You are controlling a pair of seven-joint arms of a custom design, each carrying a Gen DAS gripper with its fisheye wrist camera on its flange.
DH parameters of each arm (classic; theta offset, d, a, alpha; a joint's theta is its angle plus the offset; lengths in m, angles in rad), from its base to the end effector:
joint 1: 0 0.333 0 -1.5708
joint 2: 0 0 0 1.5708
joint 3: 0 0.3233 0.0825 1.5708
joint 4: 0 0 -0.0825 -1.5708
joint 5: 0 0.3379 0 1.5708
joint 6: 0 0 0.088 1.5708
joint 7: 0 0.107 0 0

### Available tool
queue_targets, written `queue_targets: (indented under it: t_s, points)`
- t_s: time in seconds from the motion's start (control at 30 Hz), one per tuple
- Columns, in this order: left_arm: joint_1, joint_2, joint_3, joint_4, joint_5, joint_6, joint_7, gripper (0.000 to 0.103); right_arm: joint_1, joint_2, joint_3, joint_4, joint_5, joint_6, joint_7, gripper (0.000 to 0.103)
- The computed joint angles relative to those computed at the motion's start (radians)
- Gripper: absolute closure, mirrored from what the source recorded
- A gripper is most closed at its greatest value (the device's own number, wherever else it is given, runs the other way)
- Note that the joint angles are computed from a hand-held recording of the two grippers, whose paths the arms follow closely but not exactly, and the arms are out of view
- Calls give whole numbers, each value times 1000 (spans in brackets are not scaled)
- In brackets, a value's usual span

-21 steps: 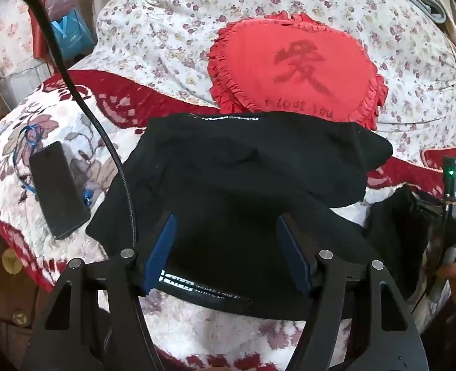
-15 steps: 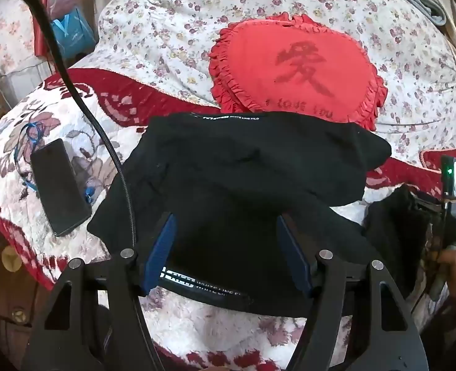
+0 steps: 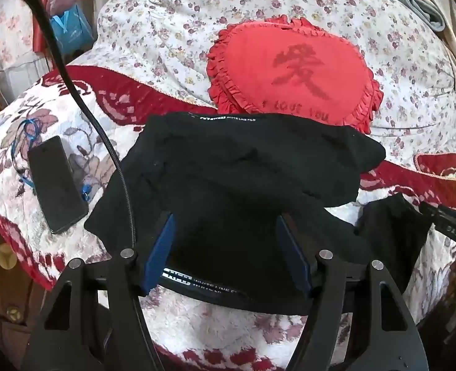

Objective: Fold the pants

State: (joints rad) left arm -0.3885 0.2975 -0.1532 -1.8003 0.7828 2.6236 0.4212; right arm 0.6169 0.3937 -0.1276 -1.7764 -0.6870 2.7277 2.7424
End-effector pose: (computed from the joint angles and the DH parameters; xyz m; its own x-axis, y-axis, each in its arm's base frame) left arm 0.5393 -0.3319 0.4677 0.0221 -0.9986 0.0490 -0.7534 -0.0489 -0.6558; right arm 0.5589 0.3369 0.4268 -0.0670 -0.9940 -0.0866 -0.7555 0.1072 -0.6463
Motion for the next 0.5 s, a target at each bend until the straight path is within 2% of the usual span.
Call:
queue_targets:
  t_s: [0.13, 0.2, 0.3, 0.43, 0.5]
  points:
    - [-4, 0, 0, 4, 4, -1, -6, 36, 29, -9, 2, 32, -26, -37, 16, 21]
    - [-5, 2, -2, 7, 0, -3, -1, 36, 41, -18, -2, 34, -70, 0, 47, 21]
    - [-2, 2, -6, 4, -13, -2, 6, 36, 58, -13, 0, 71, -118, -11, 64, 20]
    - [3, 0, -8, -5, -34, 16, 13, 36, 49, 6, 33, 93, -101, 40, 15, 19]
    - [-3, -1, -4, -5, -24, 13, 8, 36, 63, 18, 27, 107, -96, 43, 1, 19]
